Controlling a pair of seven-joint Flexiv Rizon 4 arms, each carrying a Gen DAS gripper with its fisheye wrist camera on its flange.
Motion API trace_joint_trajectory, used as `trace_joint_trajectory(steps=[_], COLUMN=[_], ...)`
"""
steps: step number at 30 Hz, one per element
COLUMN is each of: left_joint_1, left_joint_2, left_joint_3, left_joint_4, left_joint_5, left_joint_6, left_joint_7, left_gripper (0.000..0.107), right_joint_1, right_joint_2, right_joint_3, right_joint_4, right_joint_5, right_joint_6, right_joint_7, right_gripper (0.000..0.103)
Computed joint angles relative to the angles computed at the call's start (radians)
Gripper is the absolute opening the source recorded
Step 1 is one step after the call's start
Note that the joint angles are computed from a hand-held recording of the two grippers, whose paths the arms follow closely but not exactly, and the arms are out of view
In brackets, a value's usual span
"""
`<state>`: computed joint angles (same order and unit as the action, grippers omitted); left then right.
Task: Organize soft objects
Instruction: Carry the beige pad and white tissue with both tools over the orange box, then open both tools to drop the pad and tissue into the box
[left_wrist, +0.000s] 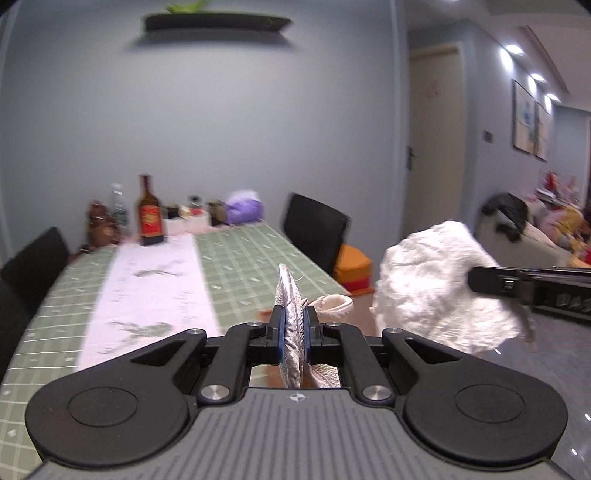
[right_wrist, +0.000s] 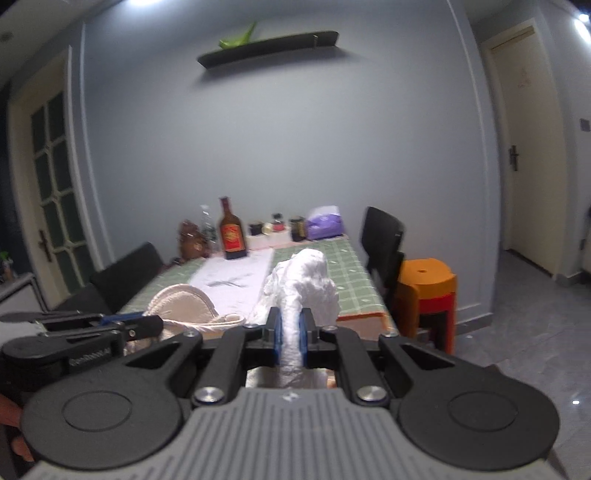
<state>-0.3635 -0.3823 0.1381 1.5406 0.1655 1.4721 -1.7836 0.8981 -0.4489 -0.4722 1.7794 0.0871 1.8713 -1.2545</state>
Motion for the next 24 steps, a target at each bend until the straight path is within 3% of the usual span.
trace_joint_trajectory(steps=[2, 3, 8, 13, 18, 22, 24], left_joint_1=[0.033, 0.034, 0.04, 0.004, -0.024, -0.014, -0.021], left_joint_2=[-0.025, -0.04, -0.092, -0.132, -0.159, -0.169, -0.173], left_joint_3=[-0.064, -0.075, -0.101, -0.058, -0.033, -0.054, -0.047], left_joint_4=[-0.022, -0.036, -0.086, -0.149, -0.213, -0.23, -0.238], left_joint_5=[-0.037, -0.047, -0.095, -0.048, 0.039, 0.06, 0.08], left_joint_6=[-0.04, -0.065, -0.197, -0.31, -0.4, -0.435, -0.449], left_joint_7=[0.068, 0.086, 0.133, 0.089, 0.056, 0.084, 0.076], left_gripper=[0.011, 0.011, 0.011, 0.011, 0.011, 0.012, 0.012], right_joint_1=[0.032, 0.015, -0.176, -0.361, -0.422, -0.503, -0.517], right_joint_2=[-0.017, -0.022, -0.045, -0.097, -0.141, -0.177, -0.181], right_joint_3=[-0.063, -0.053, 0.148, 0.361, 0.433, 0.547, 0.565], right_joint_4=[-0.003, -0.009, -0.059, -0.136, -0.187, -0.239, -0.247], right_joint_5=[-0.004, -0.021, -0.113, -0.16, -0.234, -0.303, -0.327], right_joint_6=[-0.046, -0.066, -0.17, -0.262, -0.326, -0.401, -0.406], right_joint_7=[0.003, 0.015, 0.068, 0.09, 0.11, 0.057, 0.044], right_gripper=[0.008, 0.008, 0.008, 0.009, 0.01, 0.016, 0.017])
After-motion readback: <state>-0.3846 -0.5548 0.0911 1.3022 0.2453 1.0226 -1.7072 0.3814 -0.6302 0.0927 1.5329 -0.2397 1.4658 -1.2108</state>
